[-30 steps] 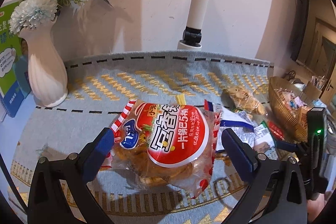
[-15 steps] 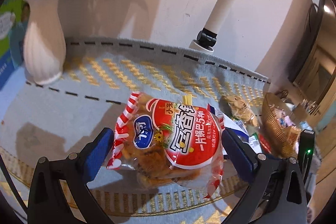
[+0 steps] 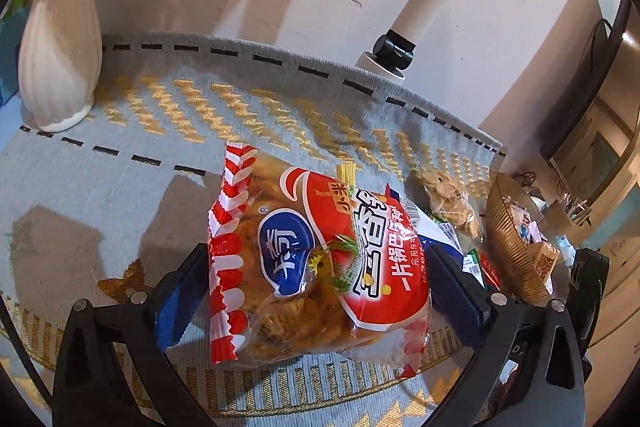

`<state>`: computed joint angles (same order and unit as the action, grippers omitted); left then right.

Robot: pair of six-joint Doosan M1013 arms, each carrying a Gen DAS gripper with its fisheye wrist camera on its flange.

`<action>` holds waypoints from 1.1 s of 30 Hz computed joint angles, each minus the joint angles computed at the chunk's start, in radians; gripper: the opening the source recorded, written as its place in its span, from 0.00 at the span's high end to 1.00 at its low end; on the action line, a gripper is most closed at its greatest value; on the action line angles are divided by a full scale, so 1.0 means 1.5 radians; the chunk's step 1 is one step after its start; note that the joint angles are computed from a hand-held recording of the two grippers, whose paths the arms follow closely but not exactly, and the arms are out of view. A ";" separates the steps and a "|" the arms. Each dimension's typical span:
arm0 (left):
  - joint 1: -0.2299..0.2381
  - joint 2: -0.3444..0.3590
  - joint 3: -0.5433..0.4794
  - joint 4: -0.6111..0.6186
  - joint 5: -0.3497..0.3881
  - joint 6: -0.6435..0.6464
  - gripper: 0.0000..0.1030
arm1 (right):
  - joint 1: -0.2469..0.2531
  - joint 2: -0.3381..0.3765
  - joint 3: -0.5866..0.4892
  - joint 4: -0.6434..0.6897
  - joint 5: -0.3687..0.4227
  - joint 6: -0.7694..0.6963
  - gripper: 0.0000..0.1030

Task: Organize snacks
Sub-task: 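Grasp the red-white striped bread bag with the left tool, then lift the striped bread bag with the left tool while the right grasps the green-white biscuit packet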

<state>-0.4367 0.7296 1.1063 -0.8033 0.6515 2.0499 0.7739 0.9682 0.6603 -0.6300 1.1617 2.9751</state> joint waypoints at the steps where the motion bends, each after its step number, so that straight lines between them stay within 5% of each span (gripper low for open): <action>1: -0.001 -0.004 0.008 -0.009 -0.014 0.015 0.07 | 0.000 0.001 -0.002 -0.001 -0.005 -0.007 0.42; 3: -0.006 -0.016 0.030 -0.018 -0.060 0.058 0.25 | -0.001 -0.002 0.007 0.003 -0.029 -0.012 0.52; 8: -0.019 -0.034 0.058 -0.004 -0.124 0.096 0.27 | -0.001 -0.052 0.112 -0.043 -0.147 0.098 0.57; 14: -0.009 -0.046 0.085 -0.089 -0.157 0.134 0.27 | 0.013 -0.076 0.163 -0.115 -0.207 0.169 0.57; 17: -0.004 -0.052 0.097 -0.112 -0.174 0.134 0.27 | 0.027 -0.074 0.156 -0.171 -0.167 0.199 0.57; 19: -0.001 -0.053 0.100 -0.133 -0.176 0.138 0.27 | 0.030 -0.089 0.189 -0.226 -0.204 0.248 0.57; 21: 0.000 -0.056 0.103 -0.138 -0.185 0.135 0.27 | 0.037 -0.088 0.188 -0.263 -0.180 0.274 0.57; 33: -0.002 -0.057 0.106 -0.100 -0.201 0.099 0.27 | 0.036 -0.095 0.201 -0.275 -0.201 0.284 0.57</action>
